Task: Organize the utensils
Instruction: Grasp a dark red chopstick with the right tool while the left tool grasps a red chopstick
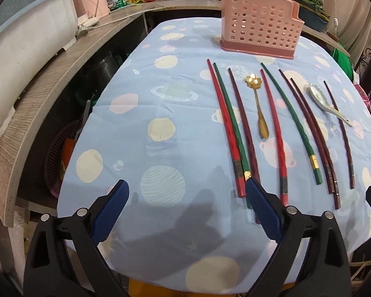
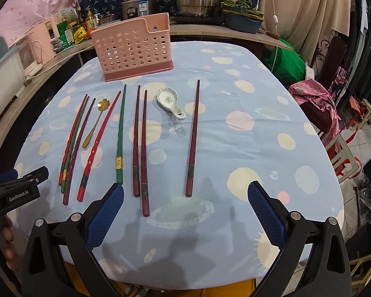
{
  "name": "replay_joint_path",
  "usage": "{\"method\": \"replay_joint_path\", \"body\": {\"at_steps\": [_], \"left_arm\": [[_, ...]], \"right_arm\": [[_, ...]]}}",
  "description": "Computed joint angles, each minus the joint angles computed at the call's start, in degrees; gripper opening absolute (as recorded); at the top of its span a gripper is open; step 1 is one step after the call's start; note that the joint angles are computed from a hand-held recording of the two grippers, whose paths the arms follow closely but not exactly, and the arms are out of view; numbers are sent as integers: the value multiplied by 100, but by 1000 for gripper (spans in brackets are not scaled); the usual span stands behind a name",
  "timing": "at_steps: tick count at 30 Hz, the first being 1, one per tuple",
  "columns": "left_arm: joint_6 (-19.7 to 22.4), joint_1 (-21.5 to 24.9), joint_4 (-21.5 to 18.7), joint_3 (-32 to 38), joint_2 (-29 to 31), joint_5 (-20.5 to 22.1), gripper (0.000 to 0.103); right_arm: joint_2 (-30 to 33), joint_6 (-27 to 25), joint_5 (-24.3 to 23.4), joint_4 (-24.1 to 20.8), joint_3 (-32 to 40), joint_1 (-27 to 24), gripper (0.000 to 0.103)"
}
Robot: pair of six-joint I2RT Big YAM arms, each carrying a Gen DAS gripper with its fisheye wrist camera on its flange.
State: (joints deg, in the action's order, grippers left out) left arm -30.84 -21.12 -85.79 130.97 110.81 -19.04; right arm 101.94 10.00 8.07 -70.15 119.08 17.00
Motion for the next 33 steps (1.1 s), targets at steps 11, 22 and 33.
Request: {"method": "replay_joint_path", "body": {"at_steps": [11, 22, 33], "left_arm": [[81, 26, -131, 387, 413, 131, 86], [71, 66, -45, 175, 305, 8, 86], [190, -6, -79, 278, 394, 206, 72]], "right_arm": [[276, -7, -50, -137, 308, -44, 96], [352, 33, -84, -140, 349, -71, 96], [468, 130, -164, -134, 433, -178, 96]]}}
